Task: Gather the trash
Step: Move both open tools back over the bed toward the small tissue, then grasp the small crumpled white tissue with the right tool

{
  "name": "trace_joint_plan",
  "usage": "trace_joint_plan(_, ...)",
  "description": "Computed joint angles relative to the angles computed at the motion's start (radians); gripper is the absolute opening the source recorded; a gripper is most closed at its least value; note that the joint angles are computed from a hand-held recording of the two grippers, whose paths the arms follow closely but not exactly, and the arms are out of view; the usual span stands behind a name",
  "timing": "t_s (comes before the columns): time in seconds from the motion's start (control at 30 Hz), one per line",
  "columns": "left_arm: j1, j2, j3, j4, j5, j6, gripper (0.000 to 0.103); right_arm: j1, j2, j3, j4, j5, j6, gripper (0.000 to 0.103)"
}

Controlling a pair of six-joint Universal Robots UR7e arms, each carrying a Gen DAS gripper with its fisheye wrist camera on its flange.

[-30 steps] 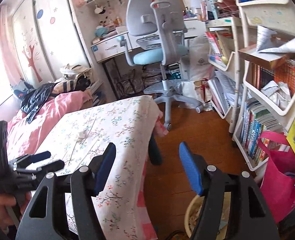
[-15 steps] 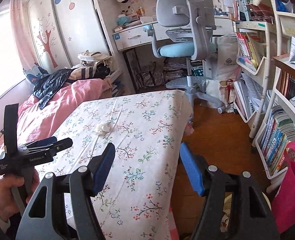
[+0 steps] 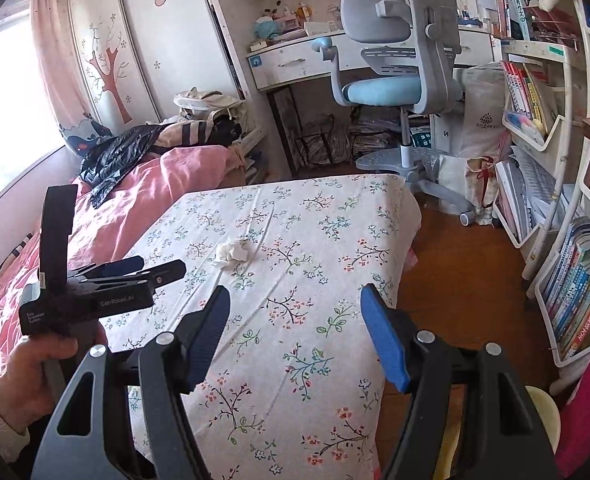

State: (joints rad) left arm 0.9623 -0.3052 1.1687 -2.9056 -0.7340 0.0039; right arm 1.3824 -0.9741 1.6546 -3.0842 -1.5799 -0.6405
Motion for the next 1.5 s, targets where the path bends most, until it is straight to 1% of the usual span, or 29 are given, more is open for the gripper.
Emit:
trace_joint_plan(0.23, 0.009, -0.011, 0.007, 0.001, 0.002, -0.011, 0.09, 0.016, 0.028, -0.031, 0.023, -0.001, -0.002, 0.066)
trace_joint_plan(0.47, 0.02, -0.027, 0.011, -0.011, 0.027, -0.026, 0.09, 0.045, 0.092, -0.097, 0.062, -0.022, 0.002, 0.066)
trace_joint_plan(0.57, 0.026, -0.037, 0.013, -0.019, 0.054, -0.039, 0.09, 0.06, 0.136, -0.148, 0.1, -0.046, -0.001, 0.066)
trace_joint_plan(0.67, 0.036, -0.047, 0.014, -0.031, 0.099, -0.072, 0.092, 0.081, 0.191, -0.218, 0.159, -0.083, -0.017, 0.066)
trace_joint_plan(0.77, 0.046, -0.059, 0.019, -0.054, 0.128, -0.094, 0.092, 0.104, 0.249, -0.285, 0.205, -0.12, -0.053, 0.066)
trace_joint_plan(0.87, 0.053, -0.072, 0.031, -0.091, 0.157, -0.1, 0.093, 0.119, 0.302, -0.348, 0.252, -0.123, -0.054, 0.066)
trace_joint_plan(0.97, 0.058, -0.09, 0.051, -0.113, 0.171, -0.132, 0.095, 0.132, 0.356, -0.408, 0.269, -0.144, -0.059, 0.066)
trace_joint_plan(1.07, 0.065, -0.107, 0.068, -0.115, 0.161, -0.164, 0.095, 0.137, 0.401, -0.466, 0.301, -0.166, -0.046, 0.065)
trace_joint_plan(1.17, 0.071, -0.114, 0.071, -0.1, 0.151, -0.185, 0.095, 0.137, 0.428, -0.508, 0.329, -0.188, -0.027, 0.06)
trace_joint_plan(1.33, 0.072, -0.116, 0.072, -0.095, 0.142, -0.185, 0.095, 0.133, 0.445, -0.539, 0.353, -0.205, -0.007, 0.053)
trace_joint_plan(1.43, 0.071, -0.117, 0.073, -0.094, 0.137, -0.182, 0.095, 0.131, 0.457, -0.558, 0.375, -0.214, 0.002, 0.045)
trace_joint_plan(1.5, 0.071, -0.118, 0.075, -0.09, 0.135, -0.183, 0.095, 0.13, 0.458, -0.558, 0.382, -0.218, 0.0, 0.036)
